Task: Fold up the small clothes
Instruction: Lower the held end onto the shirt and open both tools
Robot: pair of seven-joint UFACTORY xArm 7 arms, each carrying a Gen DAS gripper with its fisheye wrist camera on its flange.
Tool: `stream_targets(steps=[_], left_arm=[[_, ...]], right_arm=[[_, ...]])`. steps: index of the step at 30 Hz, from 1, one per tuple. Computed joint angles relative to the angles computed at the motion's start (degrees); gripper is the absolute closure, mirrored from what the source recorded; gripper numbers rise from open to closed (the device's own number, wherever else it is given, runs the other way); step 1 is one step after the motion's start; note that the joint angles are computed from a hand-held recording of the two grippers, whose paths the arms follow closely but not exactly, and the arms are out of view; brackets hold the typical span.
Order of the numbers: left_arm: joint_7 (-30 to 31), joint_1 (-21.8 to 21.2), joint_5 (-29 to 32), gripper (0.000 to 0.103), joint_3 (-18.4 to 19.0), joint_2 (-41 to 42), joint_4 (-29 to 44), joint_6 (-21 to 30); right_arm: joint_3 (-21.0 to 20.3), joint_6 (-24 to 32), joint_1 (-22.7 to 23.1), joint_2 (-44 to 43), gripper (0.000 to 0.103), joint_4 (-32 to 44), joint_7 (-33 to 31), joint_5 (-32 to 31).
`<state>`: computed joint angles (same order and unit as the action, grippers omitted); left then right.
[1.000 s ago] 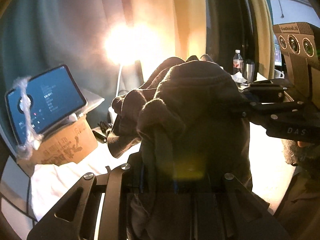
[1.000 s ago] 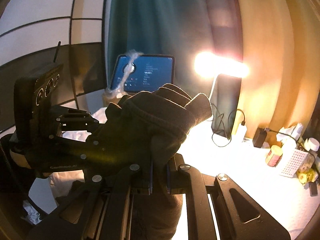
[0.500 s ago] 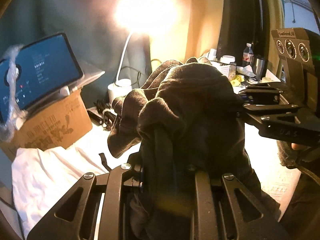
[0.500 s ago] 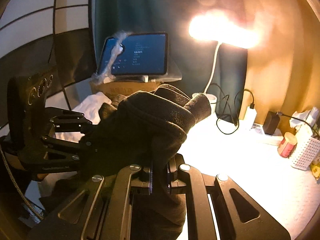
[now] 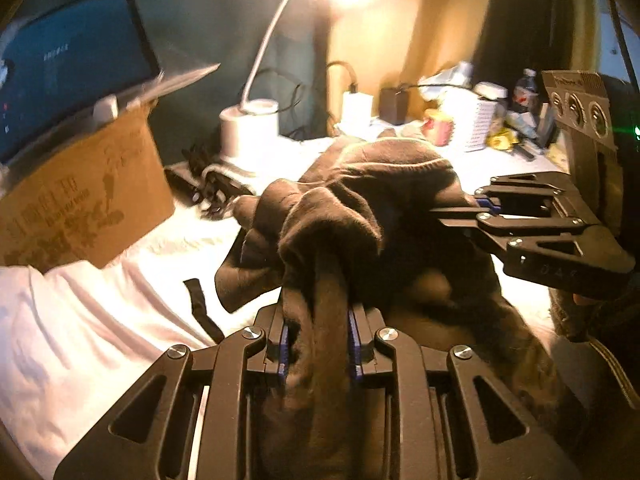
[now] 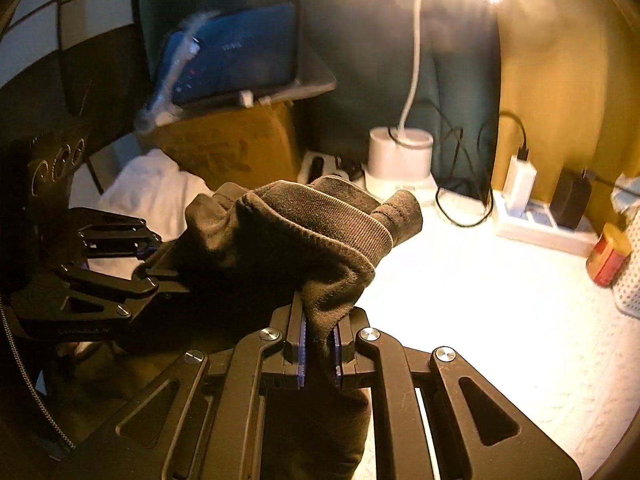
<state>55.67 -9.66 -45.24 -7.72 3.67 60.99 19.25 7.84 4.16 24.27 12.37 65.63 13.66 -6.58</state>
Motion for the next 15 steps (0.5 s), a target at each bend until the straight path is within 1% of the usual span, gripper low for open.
stream_targets(steps=[2, 5, 6, 8, 10, 11, 13, 14, 15], left_arm=[[-4.40, 0.10, 3.34, 0.079, 0.58, 2.14, 1.45, 0.80], [-10.94, 0.95, 7.75, 0.079, 0.95, 4.37, 3.60, 3.37], [-11.97, 1.49, 7.93, 0.079, 0.77, 4.71, 4.09, 4.07], [-12.30, 2.78, 6.44, 0.077, 0.19, 5.17, 5.13, 5.64], [-14.67, 2.90, 8.00, 0.068, 0.30, 5.79, 5.67, 5.02], [-15.78, 2.98, 9.03, 0.066, 0.37, 6.09, 5.93, 4.80], [-16.44, 3.47, 10.07, 0.066, 0.12, 6.62, 6.54, 4.67], [-16.98, 3.44, 11.20, 0.065, 0.10, 6.87, 6.87, 4.26], [-17.18, 3.51, 11.93, 0.065, -0.05, 7.24, 7.16, 3.81]], right_arm=[[0.85, 1.15, -0.99, 1.53, 0.092, 1.05, -1.02, 1.23], [2.26, 2.60, -2.63, 3.70, 0.092, 2.21, -2.93, 3.80], [1.72, 3.13, -2.27, 4.17, 0.092, 2.51, -2.58, 3.85], [0.18, 3.89, -1.32, 5.00, 0.092, 3.09, -1.08, 3.39], [2.46, 4.79, -3.85, 5.67, 0.092, 3.36, -2.65, 6.43], [3.81, 5.41, -5.22, 5.95, 0.090, 3.63, -3.81, 8.31], [2.38, 5.72, -4.40, 6.01, 0.090, 3.55, -2.38, 8.47], [2.42, 5.46, -4.54, 5.88, 0.090, 3.26, -2.44, 8.78], [1.36, 5.39, -3.79, 5.68, 0.090, 3.11, -1.55, 8.04]])
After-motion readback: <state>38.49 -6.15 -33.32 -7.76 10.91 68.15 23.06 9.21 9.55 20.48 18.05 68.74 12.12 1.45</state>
